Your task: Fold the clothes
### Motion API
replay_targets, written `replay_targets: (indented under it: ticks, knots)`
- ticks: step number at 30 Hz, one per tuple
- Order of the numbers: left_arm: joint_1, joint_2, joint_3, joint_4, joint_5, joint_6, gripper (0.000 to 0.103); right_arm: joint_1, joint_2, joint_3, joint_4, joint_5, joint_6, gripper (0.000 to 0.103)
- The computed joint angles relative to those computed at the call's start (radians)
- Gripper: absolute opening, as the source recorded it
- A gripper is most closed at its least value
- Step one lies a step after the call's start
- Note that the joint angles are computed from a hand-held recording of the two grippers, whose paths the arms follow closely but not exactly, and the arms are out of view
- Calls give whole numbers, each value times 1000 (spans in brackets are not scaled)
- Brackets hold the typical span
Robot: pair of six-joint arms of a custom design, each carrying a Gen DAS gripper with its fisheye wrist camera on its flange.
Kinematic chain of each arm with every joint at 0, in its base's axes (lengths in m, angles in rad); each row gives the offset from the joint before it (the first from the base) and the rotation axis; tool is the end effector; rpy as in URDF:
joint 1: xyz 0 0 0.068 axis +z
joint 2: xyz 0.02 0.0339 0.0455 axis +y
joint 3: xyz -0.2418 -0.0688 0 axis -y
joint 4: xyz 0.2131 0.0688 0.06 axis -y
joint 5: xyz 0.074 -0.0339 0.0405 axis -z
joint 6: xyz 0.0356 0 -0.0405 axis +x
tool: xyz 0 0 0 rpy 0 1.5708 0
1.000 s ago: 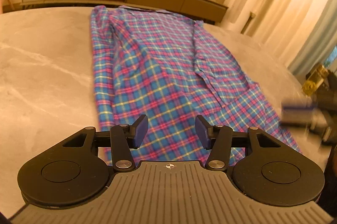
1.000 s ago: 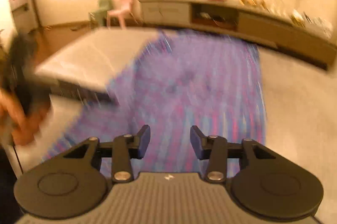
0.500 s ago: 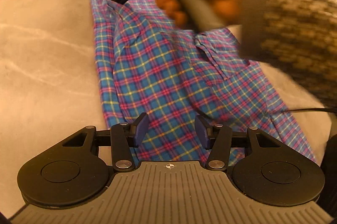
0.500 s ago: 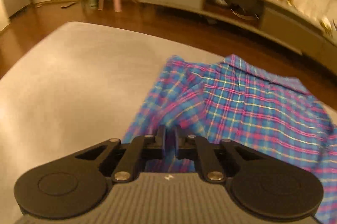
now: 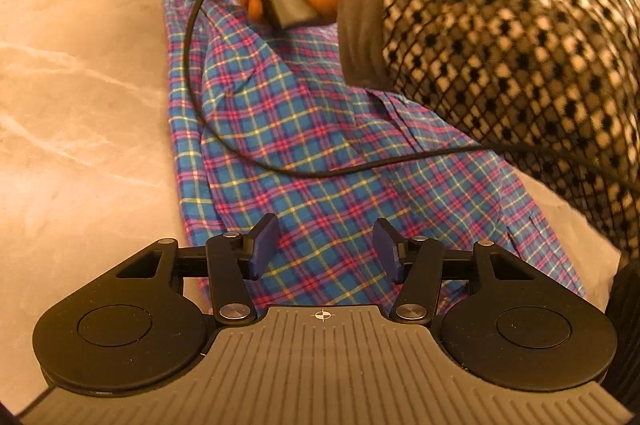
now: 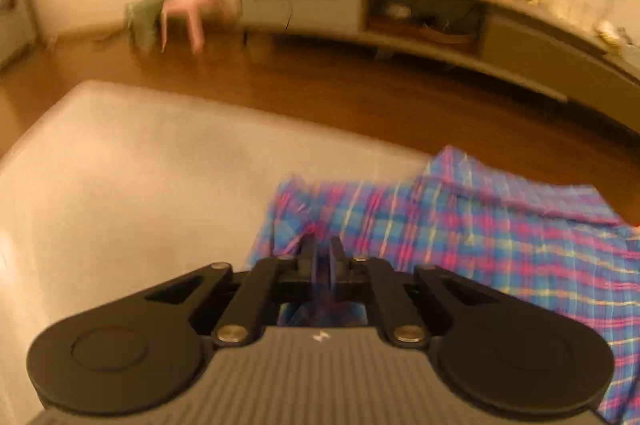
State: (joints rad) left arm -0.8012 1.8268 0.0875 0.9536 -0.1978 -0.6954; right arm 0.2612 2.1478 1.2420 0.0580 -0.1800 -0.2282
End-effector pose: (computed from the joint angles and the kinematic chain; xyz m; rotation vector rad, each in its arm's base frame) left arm 0.1314 -0.1256 0.0502 0.0283 2.3937 -0.4999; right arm 0.3874 0.1102 0.1037 -0.6642 2.3203 0.2327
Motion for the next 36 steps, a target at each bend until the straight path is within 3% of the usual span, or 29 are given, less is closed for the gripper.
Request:
replay_targets:
  ticks: [3,5,8,13,17,19,22,25,28,30,33,36]
  knots:
    - [17,-9,7,-15,14,7,42,-40,-12,56,-86,5,-22,7]
    - [26,-16,20,-37,21,8,42,-141,-79,34,-98,-110,-29,7]
    - [8,-27,36,-76,1,3,42,-319,-108,61,-90,-143,-46,8]
    - [-19,-31,59,-117,-31,8,44,-539,164,423,-265,-121,2,12]
    - [-35,-17,82,-133,-57,21,46,-558,351,589,-323,-120,-88,11]
    - [-34,-7,87,-128,-58,34,47,-552,357,517,-204,-119,-162,11]
    - [-30,-3,76,-103,-49,40,48,-527,404,576,-197,-99,-175,11]
    - [-23,9,60,-63,-34,49,49,-523,400,531,-109,-132,-171,11]
    - [-5,12,52,-41,-8,58,49,-506,467,600,-124,-102,-243,11]
    - [12,7,47,-36,16,58,49,-510,467,668,-231,-72,-211,12]
    - [19,-20,44,-69,33,67,49,-586,305,471,-205,-188,-196,13]
    - [-16,-57,67,-157,5,84,49,-746,98,229,-282,-387,-321,23]
